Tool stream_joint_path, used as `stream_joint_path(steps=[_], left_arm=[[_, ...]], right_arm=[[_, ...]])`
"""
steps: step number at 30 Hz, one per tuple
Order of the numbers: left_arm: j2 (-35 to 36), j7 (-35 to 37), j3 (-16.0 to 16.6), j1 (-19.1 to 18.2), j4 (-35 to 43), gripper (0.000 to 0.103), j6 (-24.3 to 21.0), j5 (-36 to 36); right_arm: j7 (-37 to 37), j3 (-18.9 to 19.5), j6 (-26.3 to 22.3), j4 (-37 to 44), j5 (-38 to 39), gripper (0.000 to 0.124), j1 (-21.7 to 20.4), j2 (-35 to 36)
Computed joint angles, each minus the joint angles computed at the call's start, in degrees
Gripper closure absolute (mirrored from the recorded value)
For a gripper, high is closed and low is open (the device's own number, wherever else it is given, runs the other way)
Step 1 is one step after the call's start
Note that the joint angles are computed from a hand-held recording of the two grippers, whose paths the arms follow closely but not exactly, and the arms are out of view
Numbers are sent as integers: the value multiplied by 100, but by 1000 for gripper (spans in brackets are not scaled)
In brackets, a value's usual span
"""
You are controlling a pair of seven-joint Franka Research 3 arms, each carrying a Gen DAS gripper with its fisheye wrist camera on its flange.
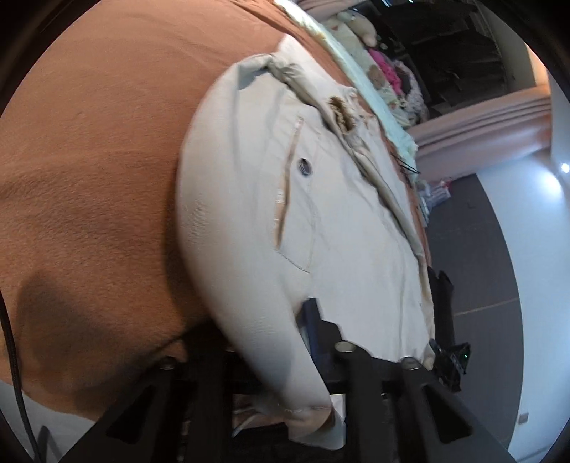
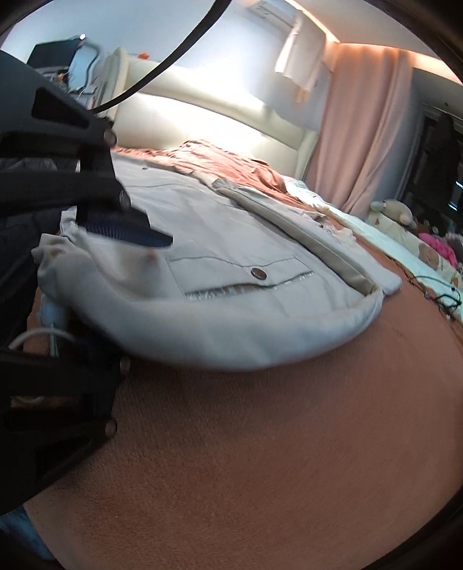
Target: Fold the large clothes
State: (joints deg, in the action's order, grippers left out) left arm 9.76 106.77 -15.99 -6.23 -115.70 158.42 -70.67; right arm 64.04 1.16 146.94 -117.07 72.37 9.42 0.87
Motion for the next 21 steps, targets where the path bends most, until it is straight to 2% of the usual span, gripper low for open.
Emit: stream_joint_path(steps=[3,5,8,14,21], left_arm=[[-151,218,-15,1,-119,91,170,-304],[-240,371,3,-49,-125,92,277,-442],[-410,329,63,-152,-121,93,484,-323],[-723,343,179,-306,-59,93,647,-261],[-1237,624,363,-532,-229,94,730,-559]], right_arm=[[-39,-24,-5,-78,204,115,-9,-116],[-272,-32,49,-134,538,117,12,-217],[-647,-68,72,-188,1075,118,54,-415],[-1087,-89,440,-307,1496,118,266,-950],[-1630,-173,620,-642,2112,120,542,-1487]])
